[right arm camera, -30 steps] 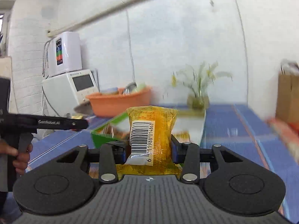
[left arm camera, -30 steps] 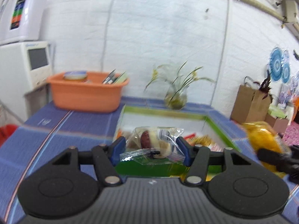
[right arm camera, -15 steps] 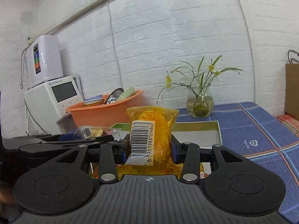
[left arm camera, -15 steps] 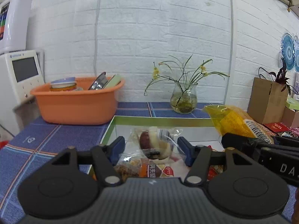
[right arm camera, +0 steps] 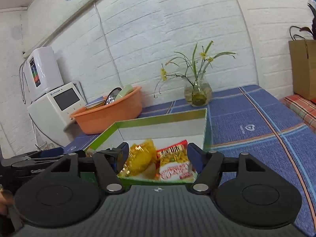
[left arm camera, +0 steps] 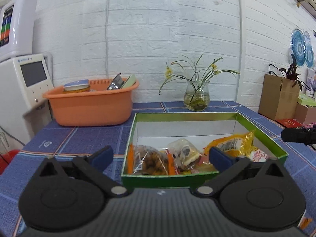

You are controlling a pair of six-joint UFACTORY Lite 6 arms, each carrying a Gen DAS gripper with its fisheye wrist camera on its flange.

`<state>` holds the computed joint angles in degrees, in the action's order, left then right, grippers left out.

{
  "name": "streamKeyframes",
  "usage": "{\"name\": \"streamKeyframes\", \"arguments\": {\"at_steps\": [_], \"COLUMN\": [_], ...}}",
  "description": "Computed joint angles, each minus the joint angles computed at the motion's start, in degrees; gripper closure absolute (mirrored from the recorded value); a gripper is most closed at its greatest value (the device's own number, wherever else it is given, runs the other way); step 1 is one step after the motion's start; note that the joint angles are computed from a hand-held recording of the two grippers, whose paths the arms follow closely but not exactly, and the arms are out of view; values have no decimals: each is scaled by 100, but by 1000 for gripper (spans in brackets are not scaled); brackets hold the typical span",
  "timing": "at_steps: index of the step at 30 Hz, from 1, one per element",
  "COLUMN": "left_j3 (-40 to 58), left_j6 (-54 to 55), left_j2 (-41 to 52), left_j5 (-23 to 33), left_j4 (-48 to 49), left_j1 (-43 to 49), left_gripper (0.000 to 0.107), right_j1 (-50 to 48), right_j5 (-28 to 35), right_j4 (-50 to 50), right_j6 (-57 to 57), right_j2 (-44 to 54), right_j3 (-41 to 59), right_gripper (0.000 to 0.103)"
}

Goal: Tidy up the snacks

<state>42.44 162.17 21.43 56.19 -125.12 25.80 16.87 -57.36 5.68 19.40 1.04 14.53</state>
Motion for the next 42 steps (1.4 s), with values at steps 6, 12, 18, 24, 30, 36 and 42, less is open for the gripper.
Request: {"name": "streamKeyframes", "arguments": {"at_steps": [6,12,18,24,30,36,42], "left_j3": [-256,256,966,756,245,185,373], "left_j6": [222,-41,-1142,-1069,-1088,-1711,-2265], "left_j2": [148,833,1556,1492,1060,978,1034], "left_j5": [992,440,-118,13,-55,71,360], "left_j4": [2522,2895,3621,3896,4081,4537,4758], "left_j1": [1483,1074,684,865,1394,2260,3250], "left_gripper": [4,4,10,51,51,52,52], "right_j1": [447,432,666,267,384,624,1727], "right_j5": [231,368,427,250,90,-389,-1151], "right_j4": [955,1039,1586,960,1352,1920,3032], "right_j6": [-505,-744,-1487,-1372,-1269,-934,-479], "right_j2": [-150,1164,1903,1827,1601,1303,152], "right_j3": [-562,291,847,670,328,-201,-1256], "right_gripper": [0,0,0,0,9,10,10]}}
